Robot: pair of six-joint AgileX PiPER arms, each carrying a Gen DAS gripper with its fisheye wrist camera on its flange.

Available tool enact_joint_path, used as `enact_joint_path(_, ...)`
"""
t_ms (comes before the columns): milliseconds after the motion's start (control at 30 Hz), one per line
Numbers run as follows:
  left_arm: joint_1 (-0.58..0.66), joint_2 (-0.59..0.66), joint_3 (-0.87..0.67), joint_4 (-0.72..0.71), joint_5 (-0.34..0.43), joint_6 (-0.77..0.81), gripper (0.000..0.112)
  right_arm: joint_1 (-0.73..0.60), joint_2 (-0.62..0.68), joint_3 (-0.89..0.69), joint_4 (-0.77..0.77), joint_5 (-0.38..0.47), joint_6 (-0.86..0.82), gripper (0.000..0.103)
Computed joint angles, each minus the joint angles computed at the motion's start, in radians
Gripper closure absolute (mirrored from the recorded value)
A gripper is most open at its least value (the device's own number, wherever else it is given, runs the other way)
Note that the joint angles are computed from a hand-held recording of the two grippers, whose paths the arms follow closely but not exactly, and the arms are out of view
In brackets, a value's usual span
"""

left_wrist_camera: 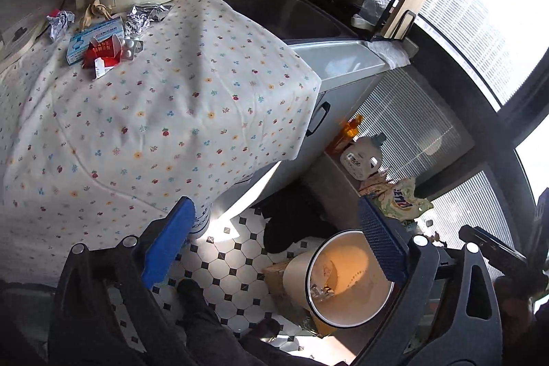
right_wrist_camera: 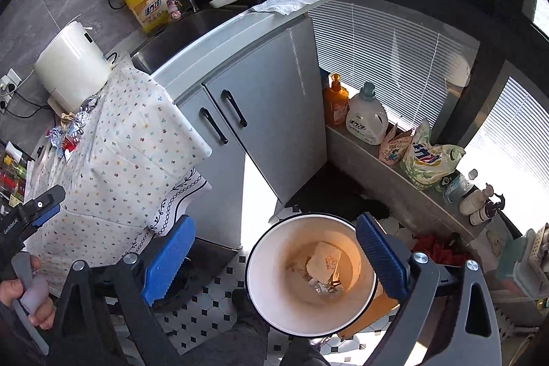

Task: Collect trash
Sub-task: 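Return both tools to the counter above the red packaging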

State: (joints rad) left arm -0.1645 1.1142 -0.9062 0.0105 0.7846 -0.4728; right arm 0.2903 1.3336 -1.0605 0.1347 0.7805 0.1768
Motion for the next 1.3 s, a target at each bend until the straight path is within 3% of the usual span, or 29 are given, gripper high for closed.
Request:
enact_joint_path(333,0.528,0.007,-0.048,-0.307,0.06,0.516,0.015,0.272,0.242,-0.318,-0.14,0.021,0.215,0.008)
enact_joint_path(567,0.773,0.12,-0.133,-0.473,0.088,0.774,0.015,0.382,0.406,-0.55,-0.21,0.078,0.309,0.008)
enact_joint_path(700,0.855,0.193,-0.184,-0.547,0.091,0.878,0.016,0.423,0.488,-0.671,-0.249,0.118,0.355,0.008)
enact_joint_path(967,0.914,0.39,-0.333,-0.601,0.123,0.986,0.048,0.483,0.633,-0.888,-0.319,0.208,0.451,0.008)
enact_joint_path(1300,0.923,0.604,-0.501,-0.611,0.149,1.039,0.052,0.539,0.754,-1.077,-0.404,0.324,0.562,0.008)
